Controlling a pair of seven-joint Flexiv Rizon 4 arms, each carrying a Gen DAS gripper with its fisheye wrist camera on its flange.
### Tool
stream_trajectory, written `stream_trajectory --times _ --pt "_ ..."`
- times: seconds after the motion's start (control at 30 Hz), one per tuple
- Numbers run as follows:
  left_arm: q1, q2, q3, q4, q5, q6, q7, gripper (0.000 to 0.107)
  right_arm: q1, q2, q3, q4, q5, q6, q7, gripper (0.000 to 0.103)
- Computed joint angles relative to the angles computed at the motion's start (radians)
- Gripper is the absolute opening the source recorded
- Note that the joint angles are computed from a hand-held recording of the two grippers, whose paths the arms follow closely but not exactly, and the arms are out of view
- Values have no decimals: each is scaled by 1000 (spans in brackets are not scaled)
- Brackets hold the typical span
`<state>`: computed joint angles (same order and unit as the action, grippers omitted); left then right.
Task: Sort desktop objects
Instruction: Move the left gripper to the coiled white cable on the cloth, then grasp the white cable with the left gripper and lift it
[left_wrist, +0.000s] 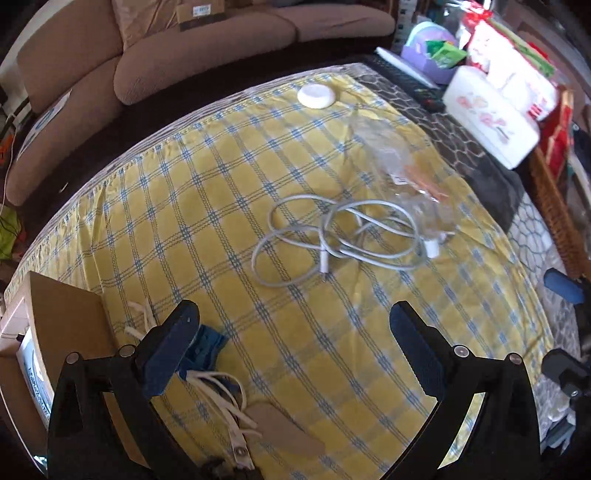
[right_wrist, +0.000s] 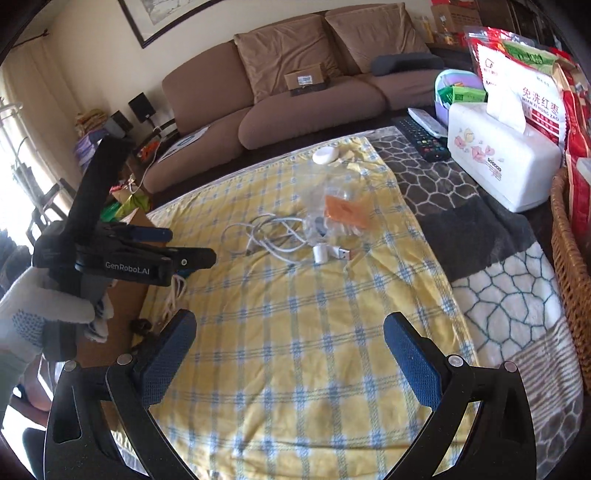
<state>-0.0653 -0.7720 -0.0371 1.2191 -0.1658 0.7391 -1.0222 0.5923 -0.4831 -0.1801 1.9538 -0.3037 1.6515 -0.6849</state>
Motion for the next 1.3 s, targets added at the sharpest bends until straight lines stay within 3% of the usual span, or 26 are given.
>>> stream_trajectory --times 0.13,0.27,0.4,0.43,0.5,0.57,0.6,0.67,0.8,1.1,1.2,1.3 --pt "-26 -104 39 -146 52 -49 -43 103 -175 -108 169 -168 24 -94 -41 102" --pt "-9 -169 14 -232 32 -109 -38 103 -322 -224 352 -309 103 -91 -86 100" --pt "-17 -189 11 -249 42 -139 -3 97 -311 -278 358 -402 108 -184 -104 89" --pt "-15 -179 3 -226 40 -111 11 94 -312 -291 367 -427 113 -219 -112 86" --pt "-7 -161 -13 -197 23 -100 33 67 -300 -299 352 -435 92 -215 -97 82" --pt "-6 -144 -17 -176 16 -103 51 53 -320 -311 394 -466 143 -246 -154 76" --pt "-1 -134 -24 -162 7 -110 66 44 -305 -306 375 -465 137 -257 -147 73" --pt "13 -104 -38 -116 -17 -110 95 42 -311 -304 400 -473 152 -284 -189 68" --pt "51 -5 -62 35 -75 -84 165 42 -304 -265 419 -428 183 -305 -240 68" --pt "105 261 -69 358 -216 -134 315 42 -328 -118 532 -175 327 -139 -256 68" --pt "117 345 -61 427 -284 -184 348 39 -369 -90 628 -136 394 -43 -277 63" --pt "113 424 -41 474 -318 -179 384 39 -274 5 531 -97 324 -87 -200 58"
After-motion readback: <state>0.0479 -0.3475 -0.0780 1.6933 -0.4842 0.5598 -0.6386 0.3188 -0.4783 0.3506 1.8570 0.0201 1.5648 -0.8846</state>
